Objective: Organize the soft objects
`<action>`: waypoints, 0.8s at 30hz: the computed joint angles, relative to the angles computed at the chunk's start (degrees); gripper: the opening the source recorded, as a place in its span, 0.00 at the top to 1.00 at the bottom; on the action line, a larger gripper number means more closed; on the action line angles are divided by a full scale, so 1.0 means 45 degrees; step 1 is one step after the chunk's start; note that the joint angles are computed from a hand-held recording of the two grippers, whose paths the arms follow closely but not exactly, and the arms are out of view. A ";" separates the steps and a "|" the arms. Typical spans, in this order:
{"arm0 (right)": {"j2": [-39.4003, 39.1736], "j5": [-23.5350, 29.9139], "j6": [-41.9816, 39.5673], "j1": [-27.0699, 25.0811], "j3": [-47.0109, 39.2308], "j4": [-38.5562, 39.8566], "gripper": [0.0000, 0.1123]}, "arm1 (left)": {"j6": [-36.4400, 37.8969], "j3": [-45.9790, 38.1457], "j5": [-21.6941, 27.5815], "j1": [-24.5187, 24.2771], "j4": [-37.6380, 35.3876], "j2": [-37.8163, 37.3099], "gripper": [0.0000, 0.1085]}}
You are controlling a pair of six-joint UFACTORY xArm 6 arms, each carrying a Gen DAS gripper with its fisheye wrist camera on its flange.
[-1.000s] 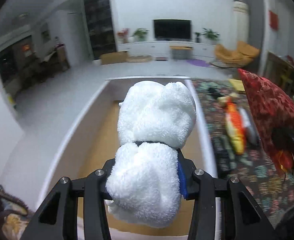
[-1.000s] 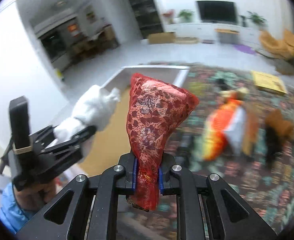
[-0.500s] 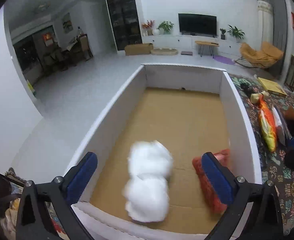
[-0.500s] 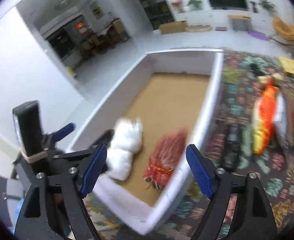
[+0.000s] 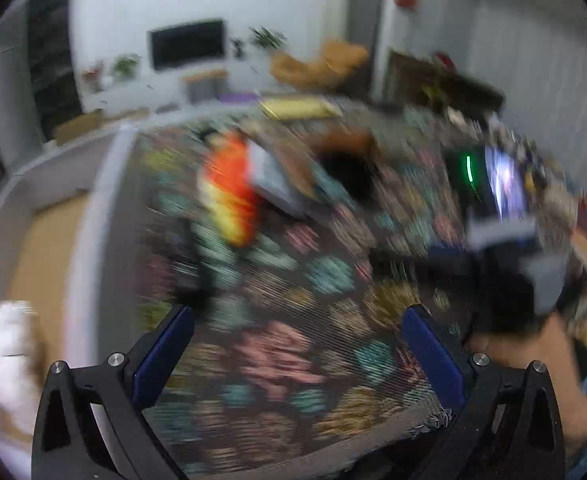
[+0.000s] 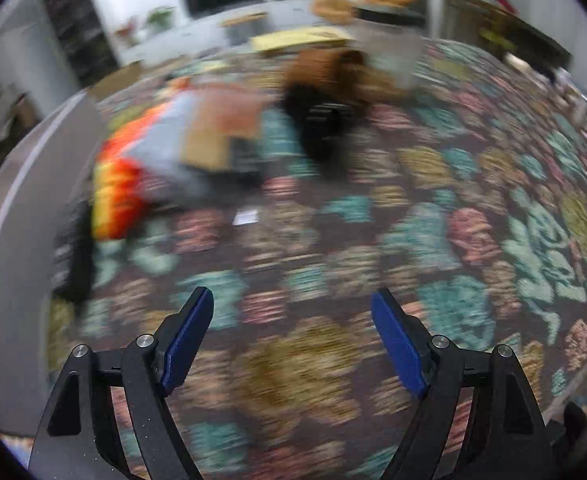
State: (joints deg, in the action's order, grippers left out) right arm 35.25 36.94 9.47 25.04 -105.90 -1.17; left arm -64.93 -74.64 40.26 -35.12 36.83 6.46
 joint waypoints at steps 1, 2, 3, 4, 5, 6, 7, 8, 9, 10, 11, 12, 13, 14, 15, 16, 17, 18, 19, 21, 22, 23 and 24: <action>0.0051 -0.0002 0.0156 -0.0104 -0.0081 -0.0221 0.26 | 0.0381 -0.0503 0.0138 -0.0024 -0.0419 0.0679 0.05; 0.0298 0.0043 0.0421 -0.0224 -0.0350 -0.0573 0.26 | 0.0521 -0.0796 0.0179 -0.0048 -0.0607 0.1116 0.05; 0.0377 -0.0053 0.0544 -0.0337 -0.0297 -0.0773 0.26 | 0.0450 -0.1010 0.0022 -0.0005 -0.0580 0.1595 0.05; 0.0509 -0.0133 0.0652 -0.0424 -0.0306 -0.0954 0.26 | 0.0363 -0.1159 -0.0109 0.0075 -0.0503 0.1896 0.05; 0.0319 -0.0299 0.0738 -0.0499 0.0079 -0.1128 0.26 | 0.0255 -0.1366 -0.0224 0.0173 -0.0441 0.2233 0.05; 0.0200 -0.0582 0.0878 -0.0568 0.0476 -0.1376 0.26 | 0.0122 -0.1518 -0.0430 0.0305 -0.0385 0.2520 0.05; -0.0054 -0.1398 0.1228 -0.0603 0.1123 -0.1790 0.25 | 0.0103 -0.1587 -0.0784 0.0518 -0.0441 0.2770 0.05; -0.0328 -0.1681 0.1687 -0.0561 0.1619 -0.2205 0.25 | 0.0200 -0.1743 -0.1002 0.0695 -0.0655 0.3050 0.05; -0.0361 -0.1563 0.1762 -0.0515 0.1583 -0.2472 0.25 | 0.0238 -0.1625 -0.1227 0.0773 -0.0805 0.3138 0.05; -0.0306 -0.1507 0.1825 -0.0497 0.1492 -0.2640 0.25 | 0.0542 -0.1761 -0.1409 0.0913 -0.1130 0.3379 0.05; -0.0368 -0.1571 0.1963 -0.0488 0.1580 -0.2763 0.24 | 0.0510 -0.1797 -0.1477 0.0964 -0.1049 0.3521 0.05; -0.0452 -0.1631 0.1966 -0.0503 0.1701 -0.2651 0.24 | 0.0345 -0.1925 -0.1232 0.0908 -0.0435 0.3575 0.05; -0.0487 -0.1684 0.1906 -0.0528 0.1760 -0.2475 0.23 | 0.0479 -0.2090 -0.1025 0.0817 -0.0354 0.3714 0.05; -0.0459 -0.1678 0.1917 -0.0532 0.1713 -0.2476 0.23 | 0.0491 -0.2169 -0.0983 0.0787 -0.0086 0.3822 0.05; -0.0438 -0.1669 0.1993 -0.0516 0.1687 -0.2603 0.22 | 0.0420 -0.2119 -0.1154 0.0824 0.0081 0.3840 0.05; -0.0411 -0.1705 0.2094 -0.0513 0.1672 -0.2754 0.21 | 0.0394 -0.2057 -0.1292 0.0875 0.0057 0.3822 0.05; -0.0391 -0.1717 0.2124 -0.0518 0.1638 -0.2778 0.21 | 0.0400 -0.2046 -0.1335 0.0893 0.0061 0.3824 0.05; -0.0352 -0.1706 0.2109 -0.0529 0.1567 -0.2744 0.20 | 0.0380 -0.2055 -0.1311 0.0888 0.0117 0.3827 0.05; -0.0407 -0.1788 0.2171 -0.0519 0.1693 -0.2792 0.20 | 0.0335 -0.2096 -0.1314 0.0892 0.0167 0.3886 0.05; -0.0505 -0.1925 0.2309 -0.0491 0.1924 -0.2913 0.20 | 0.0317 -0.2163 -0.1336 0.0913 0.0196 0.3949 0.05; -0.0507 -0.1921 0.2313 -0.0487 0.1925 -0.2910 0.20 | 0.0295 -0.2135 -0.1351 0.0908 0.0212 0.3920 0.05; -0.0501 -0.1917 0.2314 -0.0488 0.1914 -0.2920 0.20 | 0.0290 -0.2135 -0.1383 0.0922 0.0221 0.3925 0.05; -0.0492 -0.1913 0.2308 -0.0488 0.1897 -0.2920 0.19 | 0.0243 -0.2081 -0.1410 0.0922 0.0258 0.3894 0.05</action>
